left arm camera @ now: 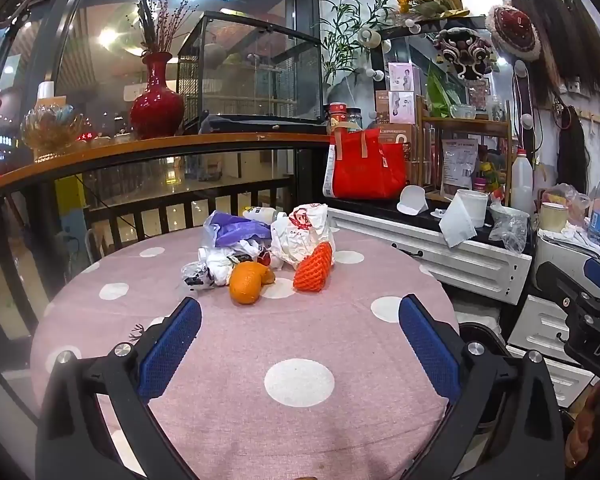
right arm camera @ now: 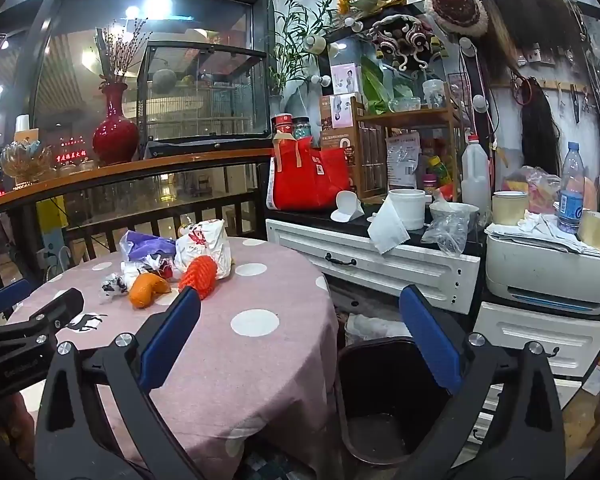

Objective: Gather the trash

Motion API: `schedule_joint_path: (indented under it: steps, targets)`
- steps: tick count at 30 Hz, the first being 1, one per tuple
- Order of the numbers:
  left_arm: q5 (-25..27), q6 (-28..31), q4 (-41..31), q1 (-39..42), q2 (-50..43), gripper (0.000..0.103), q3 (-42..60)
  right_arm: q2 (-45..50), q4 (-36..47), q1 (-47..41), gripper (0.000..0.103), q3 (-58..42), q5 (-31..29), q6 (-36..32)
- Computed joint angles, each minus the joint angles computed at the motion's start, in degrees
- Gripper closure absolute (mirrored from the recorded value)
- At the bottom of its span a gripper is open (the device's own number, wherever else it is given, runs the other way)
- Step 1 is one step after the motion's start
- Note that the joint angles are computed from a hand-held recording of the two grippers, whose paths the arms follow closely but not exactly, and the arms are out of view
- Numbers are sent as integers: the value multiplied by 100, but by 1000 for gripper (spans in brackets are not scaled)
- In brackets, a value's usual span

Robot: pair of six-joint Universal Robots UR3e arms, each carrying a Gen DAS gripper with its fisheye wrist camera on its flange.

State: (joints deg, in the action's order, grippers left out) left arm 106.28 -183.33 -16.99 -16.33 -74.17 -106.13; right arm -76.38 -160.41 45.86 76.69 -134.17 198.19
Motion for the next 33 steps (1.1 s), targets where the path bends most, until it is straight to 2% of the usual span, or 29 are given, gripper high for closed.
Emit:
schedule_joint_path:
  steps: [7,17,33]
  targets:
    - [-66,-66,-117,71,62,6,20,-103,-147,-92,5,187,159,6]
    - [-248,-91,-247,215,169,6,17,17,14,-6,5,-13,9,-74]
    - [-107,-158,-163,87,69,6,8,-11,-46,-21,5,49,17,-85]
